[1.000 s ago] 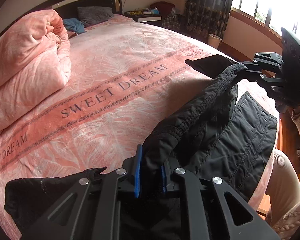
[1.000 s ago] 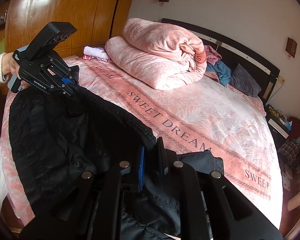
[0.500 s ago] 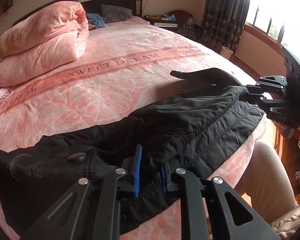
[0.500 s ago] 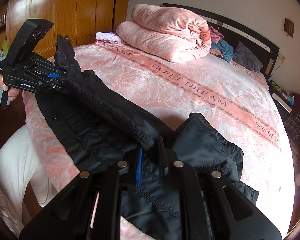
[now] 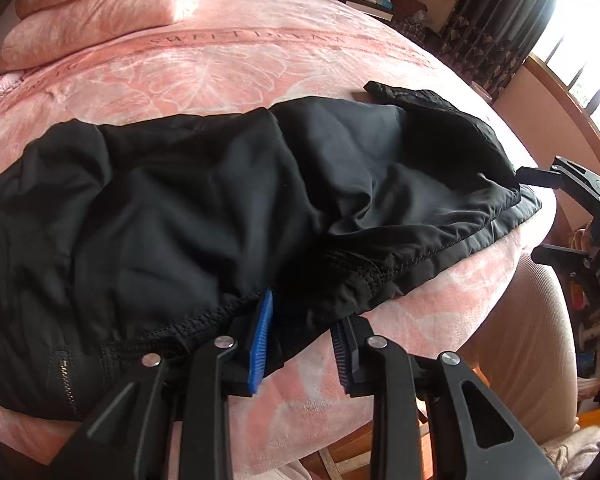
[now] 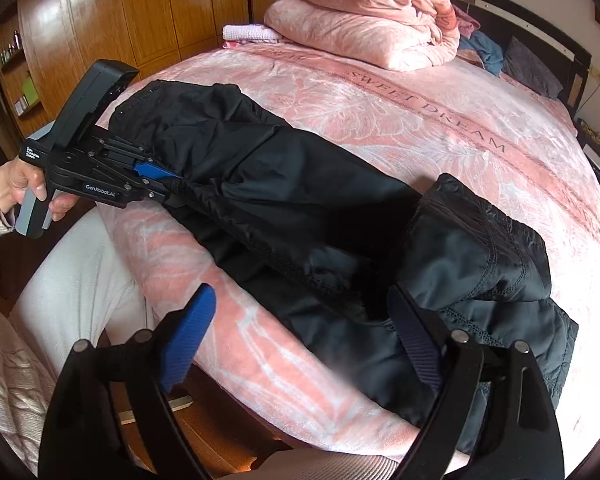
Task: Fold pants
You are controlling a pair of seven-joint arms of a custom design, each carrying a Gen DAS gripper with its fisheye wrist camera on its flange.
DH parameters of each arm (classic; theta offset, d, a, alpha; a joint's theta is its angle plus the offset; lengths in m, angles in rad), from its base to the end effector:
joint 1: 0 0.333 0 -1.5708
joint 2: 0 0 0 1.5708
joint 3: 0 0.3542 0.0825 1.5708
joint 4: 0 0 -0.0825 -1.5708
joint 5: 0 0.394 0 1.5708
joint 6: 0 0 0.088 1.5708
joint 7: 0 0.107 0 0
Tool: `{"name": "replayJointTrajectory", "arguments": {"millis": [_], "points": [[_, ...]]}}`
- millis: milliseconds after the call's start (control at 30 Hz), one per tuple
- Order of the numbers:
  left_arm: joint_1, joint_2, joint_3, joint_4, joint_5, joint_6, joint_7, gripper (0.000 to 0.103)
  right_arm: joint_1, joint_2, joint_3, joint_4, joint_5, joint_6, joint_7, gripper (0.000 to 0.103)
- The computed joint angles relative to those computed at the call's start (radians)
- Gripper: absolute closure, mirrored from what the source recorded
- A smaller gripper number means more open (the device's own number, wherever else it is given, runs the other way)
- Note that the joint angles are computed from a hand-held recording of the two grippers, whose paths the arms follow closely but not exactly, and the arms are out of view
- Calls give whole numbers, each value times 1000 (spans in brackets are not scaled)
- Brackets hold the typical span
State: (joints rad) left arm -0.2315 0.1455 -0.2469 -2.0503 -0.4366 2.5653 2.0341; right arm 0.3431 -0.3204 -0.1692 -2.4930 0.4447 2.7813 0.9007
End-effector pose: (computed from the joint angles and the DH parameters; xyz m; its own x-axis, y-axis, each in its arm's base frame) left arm 0.5560 -0.2749 0.4411 -0.5970 -0.7750 0.2073 -0.7682 0.4778 -0.4260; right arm 0.4671 0.0578 0.4958 0.4557 -0.8899 -0.0215 -0.7054 -0.3463 -0.6185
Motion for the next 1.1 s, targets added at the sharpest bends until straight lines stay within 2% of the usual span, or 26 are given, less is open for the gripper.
{"name": "replayJointTrajectory", "arguments": {"millis": [33, 100, 133, 167, 200, 267, 333, 367, 433, 533, 633, 667, 700, 733, 767, 800, 833, 900, 967, 1100], "points": [[3, -10, -1, 0, -8, -10, 7, 63, -2, -19, 2, -4, 2, 1, 5, 12], [15, -41, -4, -11, -59, -26, 49, 48, -19, -35, -1, 15, 3, -19, 57, 12], [31, -60, -10, -14, -148, -54, 124, 41, -28, -33, -3, 32, 7, -23, 88, 12], [42, -79, -10, -18, -242, -79, 195, 29, -38, -22, -5, 57, 10, -29, 122, 12], [45, -94, -4, -20, -299, -88, 229, 22, -65, -6, 10, 77, -12, -24, 178, 12], [41, -110, 8, -19, -332, -83, 237, 19, -157, 55, 80, 139, -149, -14, 354, 12], [30, -101, 12, -9, -318, -37, 214, 16, -283, 143, 186, 229, -432, -38, 646, 12], [22, -84, 13, 4, -282, -5, 173, 14, -321, 195, 220, 285, -569, -78, 784, 12], [9, -38, 16, 38, -202, 37, 67, 14, -327, 303, 238, 402, -772, -177, 974, 12], [-2, 37, 19, 101, -111, 37, -64, 14, -263, 465, 213, 574, -983, -372, 1142, 14], [-10, 93, 14, 140, -55, 19, -142, 14, -217, 577, 166, 684, -985, -486, 1197, 16], [-7, 105, 8, 142, -51, 18, -143, 14, -206, 608, 152, 718, -980, -527, 1207, 18], [-13, 115, 10, 143, -25, 21, -164, 14, -202, 634, 142, 748, -966, -564, 1205, 27], [-24, 120, 15, 137, 11, 32, -191, 14, -211, 650, 141, 761, -925, -562, 1192, 35], [-29, 123, 16, 130, 36, 46, -203, 14, -222, 654, 138, 757, -890, -544, 1183, 38], [-34, 123, 15, 120, 60, 63, -207, 13, -222, 657, 131, 761, -882, -549, 1184, 52], [-39, 122, 16, 112, 85, 76, -212, 12, -225, 650, 126, 753, -876, -538, 1177, 77], [-49, 121, 19, 100, 134, 93, -227, 11, -232, 613, 119, 722, -866, -500, 1177, 93], [-58, 120, 24, 90, 175, 107, -250, 10, -241, 550, 112, 665, -869, -443, 1184, 95], [-70, 118, 30, 80, 237, 121, -293, 9, -286, 355, 104, 475, -810, -256, 1185, 95]]}}
